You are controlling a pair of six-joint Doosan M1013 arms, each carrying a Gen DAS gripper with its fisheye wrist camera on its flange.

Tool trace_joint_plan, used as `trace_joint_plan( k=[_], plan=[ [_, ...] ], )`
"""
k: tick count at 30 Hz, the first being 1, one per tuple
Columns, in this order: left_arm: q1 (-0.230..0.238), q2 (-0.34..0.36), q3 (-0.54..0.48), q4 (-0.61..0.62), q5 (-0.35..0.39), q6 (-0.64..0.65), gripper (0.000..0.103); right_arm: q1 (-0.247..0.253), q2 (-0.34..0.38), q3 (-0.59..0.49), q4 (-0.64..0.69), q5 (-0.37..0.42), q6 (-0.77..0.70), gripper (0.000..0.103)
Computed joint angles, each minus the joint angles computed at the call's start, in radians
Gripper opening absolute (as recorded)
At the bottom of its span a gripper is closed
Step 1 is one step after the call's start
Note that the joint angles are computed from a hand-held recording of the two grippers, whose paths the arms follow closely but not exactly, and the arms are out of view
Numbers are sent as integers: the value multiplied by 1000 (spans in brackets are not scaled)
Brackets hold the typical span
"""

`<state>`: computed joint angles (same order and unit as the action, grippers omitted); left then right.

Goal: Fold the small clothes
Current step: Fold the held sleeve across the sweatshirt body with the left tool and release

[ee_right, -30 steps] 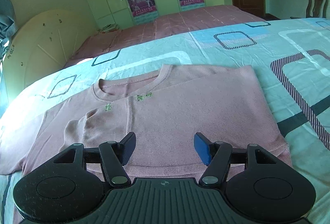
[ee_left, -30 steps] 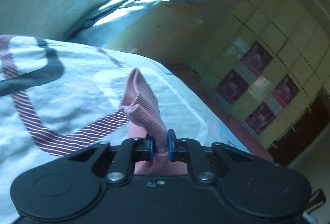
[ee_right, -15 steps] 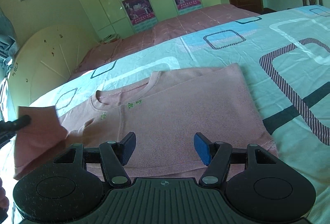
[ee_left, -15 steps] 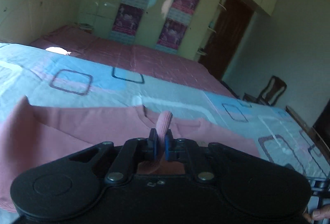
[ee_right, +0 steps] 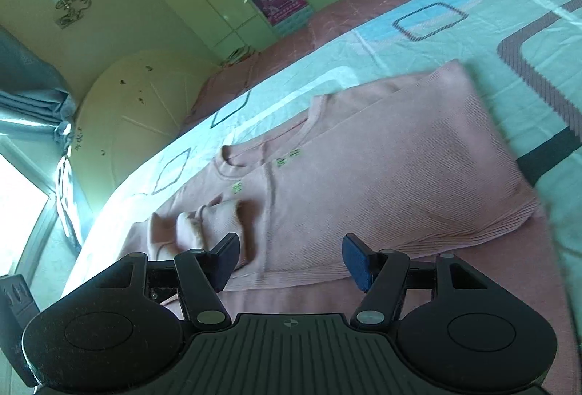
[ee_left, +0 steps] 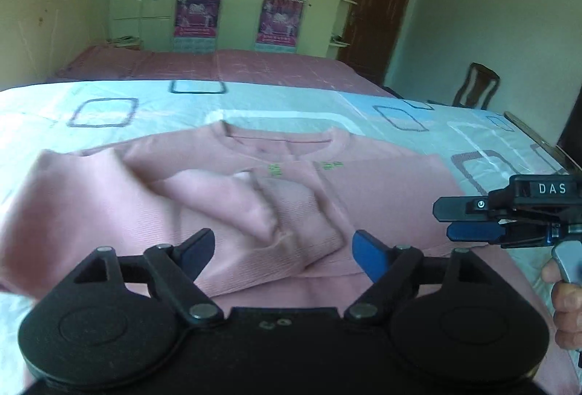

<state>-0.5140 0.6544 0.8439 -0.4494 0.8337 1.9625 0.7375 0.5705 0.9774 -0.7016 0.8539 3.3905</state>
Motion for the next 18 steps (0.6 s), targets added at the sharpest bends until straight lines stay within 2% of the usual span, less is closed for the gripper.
trace_joint_plan(
  k=[4,6,8,11,13,14,15,18],
  plan=[
    [37,-47,61,175,-38,-177,62,-20,53,-71,99,-82,-90,63],
    [59,-39,40,257,21,-272,56,-30,74,-92,148,-114,-95,63],
    [76,-20,15,269,71,-309,56,-40,96,-116,211,-119,-103,63],
    [94,6,-17,245,87,-323,51,-51,113,-132,250,-136,-70,60],
    [103,19,-31,225,73,-309,49,-59,120,-135,263,-149,-41,44],
    [104,29,-46,221,76,-308,46,-60,124,-138,267,-152,-32,39],
    [104,42,-65,216,80,-301,45,-64,131,-146,279,-147,-34,29],
    [108,61,-97,200,95,-263,39,-71,148,-174,289,-132,-59,27]
  ],
)
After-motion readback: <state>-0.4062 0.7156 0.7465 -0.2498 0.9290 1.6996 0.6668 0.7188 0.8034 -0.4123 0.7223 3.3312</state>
